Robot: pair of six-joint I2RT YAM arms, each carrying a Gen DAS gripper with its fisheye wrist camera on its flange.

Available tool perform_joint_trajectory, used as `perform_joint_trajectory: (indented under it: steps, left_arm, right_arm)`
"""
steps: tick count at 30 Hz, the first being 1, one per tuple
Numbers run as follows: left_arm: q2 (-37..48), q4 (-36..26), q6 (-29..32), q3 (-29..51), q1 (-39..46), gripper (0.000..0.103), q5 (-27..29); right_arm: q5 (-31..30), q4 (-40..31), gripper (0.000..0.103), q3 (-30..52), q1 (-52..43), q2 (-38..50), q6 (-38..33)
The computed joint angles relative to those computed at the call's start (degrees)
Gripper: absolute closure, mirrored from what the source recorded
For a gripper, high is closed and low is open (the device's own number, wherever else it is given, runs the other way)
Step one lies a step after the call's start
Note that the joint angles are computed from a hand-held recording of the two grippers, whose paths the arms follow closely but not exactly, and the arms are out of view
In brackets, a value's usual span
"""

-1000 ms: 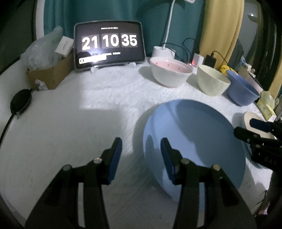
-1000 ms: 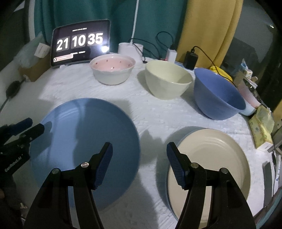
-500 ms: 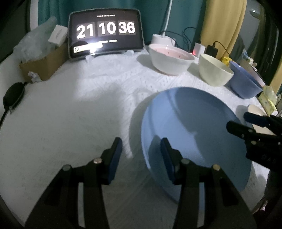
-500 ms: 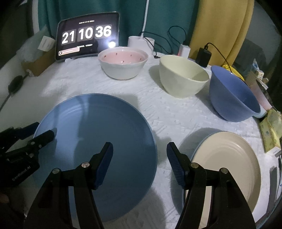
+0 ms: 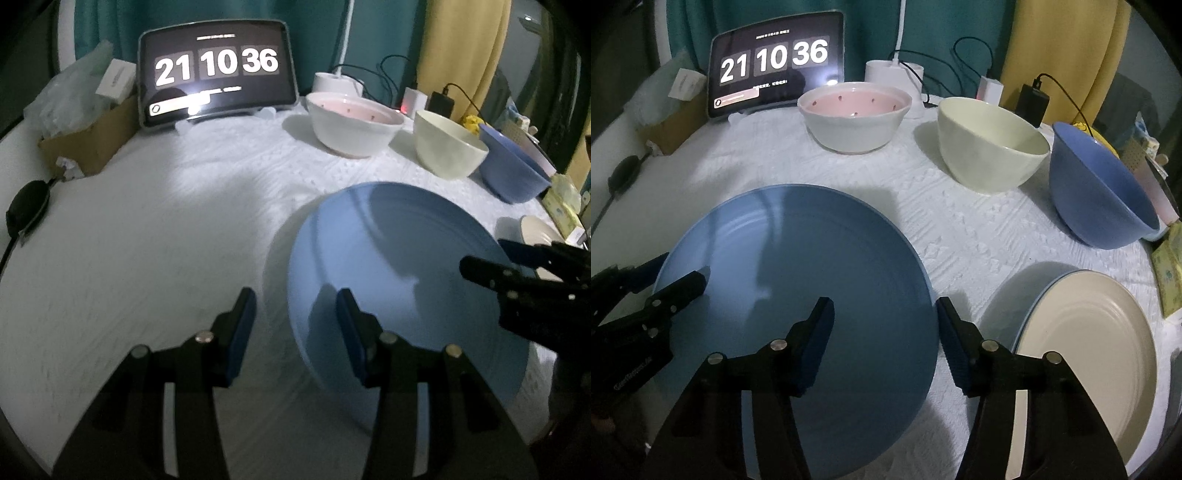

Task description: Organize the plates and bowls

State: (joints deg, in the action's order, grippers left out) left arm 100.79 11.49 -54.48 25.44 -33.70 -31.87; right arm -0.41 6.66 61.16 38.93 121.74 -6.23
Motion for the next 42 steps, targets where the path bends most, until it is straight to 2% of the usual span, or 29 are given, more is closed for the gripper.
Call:
perform_joint_trajectory:
  steps: [4, 13, 29, 42]
  left_arm:
    - [0.50, 0.93, 1.87, 0.54, -0.59, 0.057, 0.41]
    - [1.00, -1.55, 0.47, 2.19, -2.59, 0.057, -1.38]
    - [-0.92, -7.73, -2.85, 5.06, -6.93, 0.057, -5.44]
    - [-4.77, -16.70, -5.29, 8.83, -10.89, 0.057, -10.38]
  right_arm:
    - [1.09, 0.66, 0.060, -0.37, 0.07, -0.21, 0.02]
    - [0.57, 1.85, 0.068, -1.94, -0.29, -1.23, -0.83]
    - [-1.75, 6.21, 0.071, -8.81, -2.85, -7.82, -1.45]
    - [-4.69, 8.62, 0.071, -13.65, -5.11, -13.71, -1.31]
